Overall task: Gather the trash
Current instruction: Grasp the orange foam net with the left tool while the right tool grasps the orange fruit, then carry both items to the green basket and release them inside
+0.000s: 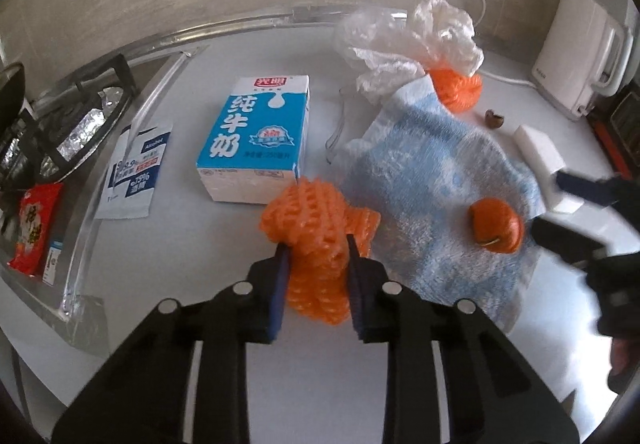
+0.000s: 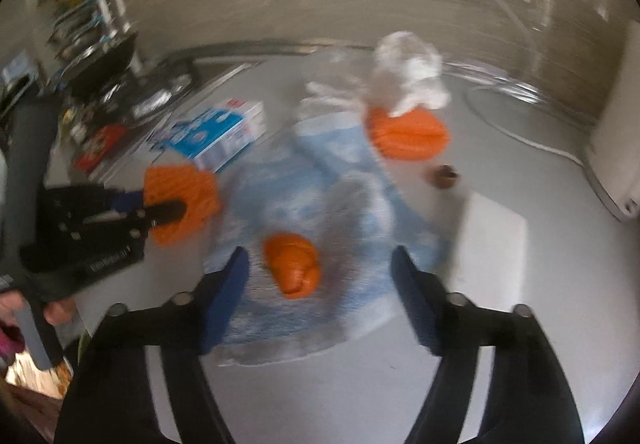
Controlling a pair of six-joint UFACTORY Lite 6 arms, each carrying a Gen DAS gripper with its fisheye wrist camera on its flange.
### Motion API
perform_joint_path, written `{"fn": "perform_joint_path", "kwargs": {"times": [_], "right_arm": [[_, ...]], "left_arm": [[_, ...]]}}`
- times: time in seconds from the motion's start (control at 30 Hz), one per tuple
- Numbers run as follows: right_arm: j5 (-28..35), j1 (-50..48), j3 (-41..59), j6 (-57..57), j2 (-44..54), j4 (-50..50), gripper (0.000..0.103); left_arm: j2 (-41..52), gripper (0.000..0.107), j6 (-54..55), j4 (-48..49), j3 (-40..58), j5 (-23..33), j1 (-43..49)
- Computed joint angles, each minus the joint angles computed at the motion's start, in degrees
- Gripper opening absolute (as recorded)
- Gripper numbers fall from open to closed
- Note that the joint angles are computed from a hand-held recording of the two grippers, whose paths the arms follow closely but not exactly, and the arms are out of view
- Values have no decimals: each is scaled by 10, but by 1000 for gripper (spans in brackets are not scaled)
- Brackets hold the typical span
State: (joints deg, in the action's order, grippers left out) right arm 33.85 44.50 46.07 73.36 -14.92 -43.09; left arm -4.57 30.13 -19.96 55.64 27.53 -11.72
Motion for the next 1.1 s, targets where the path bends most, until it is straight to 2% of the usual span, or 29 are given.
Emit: {"fn": "perform_joint_path", "kwargs": {"times": [0.17,0.23,0.27,0.33,0.4,0.57,0.7,0.87,0.93,1.1], "right_arm": [[-27,-2,22,-16,51,1,55],[-34,-6,24,-28,62,7,45],[-37,-9,27,-37,67,15,36],[-43,-11,26,-37,71,10,34],[-43,-12,25,-49,65,19,27],[-24,-6,36,-60,53,33,24],[28,39,68,-61,29,45,24],[58,129,113,-27,15,54,24],[62,177,147,-3,35,51,24],[57,249,248,-2,130,78,24]], "left_arm": [[-6,22,58,-64,0,23,38],[-10,22,75,-80,-1,30,50],[-15,22,86,-91,-2,36,59],[-19,22,103,-107,0,44,71],[-33,22,121,-122,-1,59,88],[-73,22,162,-158,11,125,135],[-125,22,229,-179,16,207,204],[-173,22,358,-198,4,351,359],[-182,22,423,-190,-7,413,450],[-178,22,592,-159,-53,481,651]]}}
